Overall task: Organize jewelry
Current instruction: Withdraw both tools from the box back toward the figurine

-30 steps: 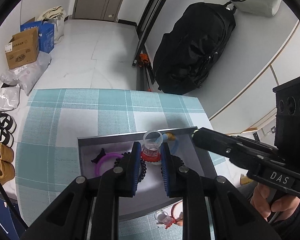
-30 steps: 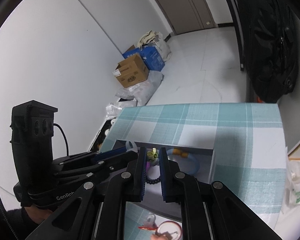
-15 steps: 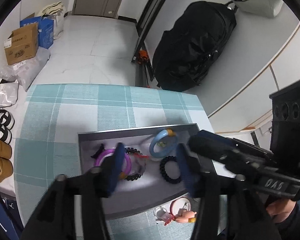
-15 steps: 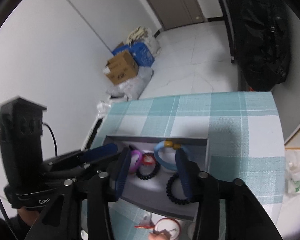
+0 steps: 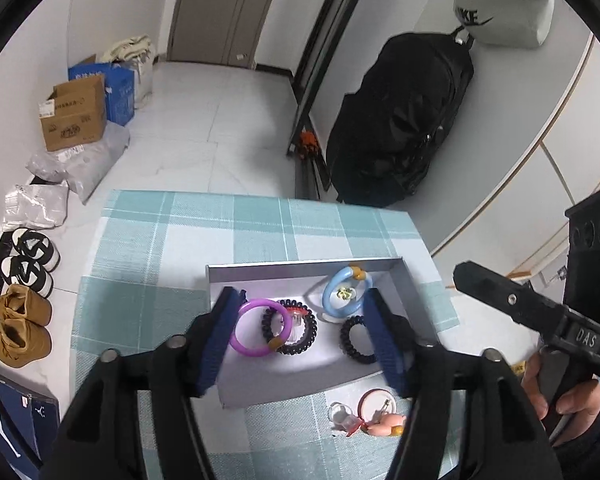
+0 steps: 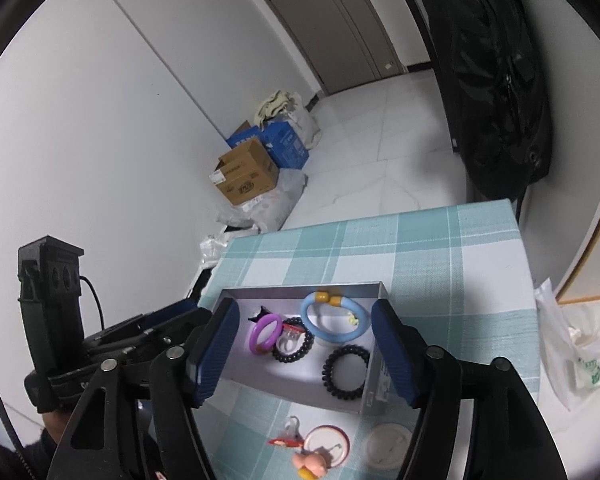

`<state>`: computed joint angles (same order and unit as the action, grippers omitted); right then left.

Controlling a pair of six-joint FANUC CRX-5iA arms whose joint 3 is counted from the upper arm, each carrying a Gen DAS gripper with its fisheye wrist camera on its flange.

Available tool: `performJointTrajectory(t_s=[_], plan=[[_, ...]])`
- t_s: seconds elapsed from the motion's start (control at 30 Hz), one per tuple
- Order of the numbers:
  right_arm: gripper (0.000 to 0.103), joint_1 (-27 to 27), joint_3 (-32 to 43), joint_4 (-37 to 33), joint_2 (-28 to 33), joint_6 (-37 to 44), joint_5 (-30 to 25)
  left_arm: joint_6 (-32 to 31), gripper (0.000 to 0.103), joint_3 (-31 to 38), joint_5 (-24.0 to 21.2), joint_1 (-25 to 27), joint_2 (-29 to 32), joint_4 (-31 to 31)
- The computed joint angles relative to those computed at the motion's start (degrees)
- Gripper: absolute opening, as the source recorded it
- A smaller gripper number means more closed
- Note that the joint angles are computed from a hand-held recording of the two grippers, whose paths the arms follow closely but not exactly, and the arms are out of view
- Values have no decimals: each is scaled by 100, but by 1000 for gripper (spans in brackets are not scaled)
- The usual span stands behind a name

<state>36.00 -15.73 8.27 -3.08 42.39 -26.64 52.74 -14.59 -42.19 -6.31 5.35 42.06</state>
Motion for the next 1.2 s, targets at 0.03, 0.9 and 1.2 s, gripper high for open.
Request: performJointTrajectory(t_s=[0.03,0.9,1.2], plan=[[73,38,-98,182,-51,-122,54,-69,65,-119,93,-2,-77,91],[86,814,-1209,1034,-920,-698,-860,923,82,-869,-33,-115,-1100,-971],[84,795,-622,-80,-407,556,-1173,1744,82,-787,-279,-53,-1046,-1928]])
